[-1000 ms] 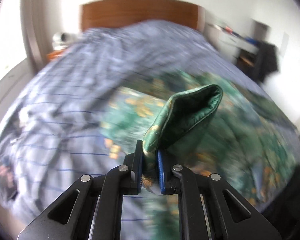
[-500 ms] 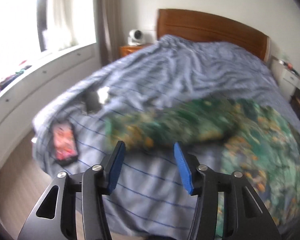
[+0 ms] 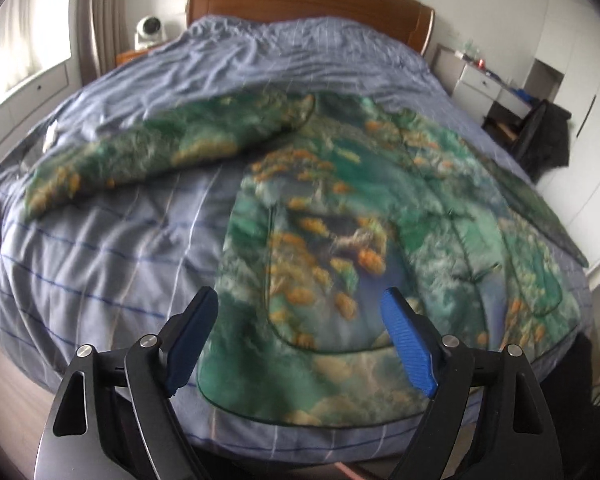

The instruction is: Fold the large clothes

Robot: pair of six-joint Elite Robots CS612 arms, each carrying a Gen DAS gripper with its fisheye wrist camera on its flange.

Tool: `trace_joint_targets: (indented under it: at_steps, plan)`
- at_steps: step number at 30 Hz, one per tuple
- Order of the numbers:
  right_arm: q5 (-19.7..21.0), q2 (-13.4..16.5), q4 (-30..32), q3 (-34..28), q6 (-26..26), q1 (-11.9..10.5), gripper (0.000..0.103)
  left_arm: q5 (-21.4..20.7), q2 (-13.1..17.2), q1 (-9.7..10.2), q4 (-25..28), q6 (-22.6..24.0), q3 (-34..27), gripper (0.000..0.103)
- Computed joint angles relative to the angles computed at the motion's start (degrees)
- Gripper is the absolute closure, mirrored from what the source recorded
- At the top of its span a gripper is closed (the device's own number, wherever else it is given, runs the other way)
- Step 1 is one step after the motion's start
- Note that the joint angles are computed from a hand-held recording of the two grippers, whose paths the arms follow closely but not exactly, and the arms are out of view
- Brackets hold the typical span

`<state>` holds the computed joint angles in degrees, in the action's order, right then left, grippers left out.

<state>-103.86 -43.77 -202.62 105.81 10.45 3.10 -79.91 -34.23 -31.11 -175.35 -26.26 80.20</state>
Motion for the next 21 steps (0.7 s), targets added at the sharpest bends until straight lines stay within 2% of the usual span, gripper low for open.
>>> trace_joint_targets:
  at_steps: [3,5,9,11,12,14,16,17,18,19,20,21]
  plan:
    - [1.7,-0.5,3.6,0.8,3.0,-2.4,0.038,0.2,-0.1,0.43,2.1,-0.9,0.6,0.014]
    - [4.4,-0.6,6.3,1.0,4.1,-4.1,0.038,-0.3,0.2,0.99,3.0,-1.9,0.6,0.010]
    - [13.7,0.0,14.0,-0.1,5.2,-7.5,0.038,-5.4,1.5,2.16,2.4,-3.0,-0.2,0.006]
    - [20.5,1.1,15.7,-1.1,4.4,-8.9,0.038,-7.9,2.6,2.46,4.5,-2.1,-1.7,0.006]
    - [23.2,1.9,17.2,-2.1,3.2,-9.3,0.038,-7.9,2.9,2.39,5.7,-1.6,-2.2,0.006]
    - [23.6,3.0,19.0,-3.5,2.2,-9.2,0.038,-7.8,3.9,2.15,9.1,-0.3,-3.8,0.006]
    - [25.9,3.9,21.0,-4.6,2.4,-9.6,0.038,-7.8,4.3,1.97,10.0,-0.3,-4.3,0.006]
    - [27.2,4.0,21.6,-4.8,2.9,-9.7,0.041,-8.0,4.2,1.89,9.8,-0.3,-4.1,0.010]
    - [27.9,4.0,22.1,-4.8,2.9,-9.8,0.049,-8.3,4.3,1.81,9.6,-0.3,-4.1,0.017]
    - [28.4,3.8,22.8,-4.8,2.0,-9.8,0.071,-9.1,4.1,1.77,9.7,0.1,-4.0,0.036]
    - [28.3,3.7,23.0,-4.8,1.3,-9.6,0.084,-9.1,4.0,1.65,9.9,0.6,-3.8,0.053]
    - [28.0,3.6,22.6,-4.7,1.1,-9.3,0.087,-8.7,3.8,1.52,9.8,1.2,-3.5,0.062]
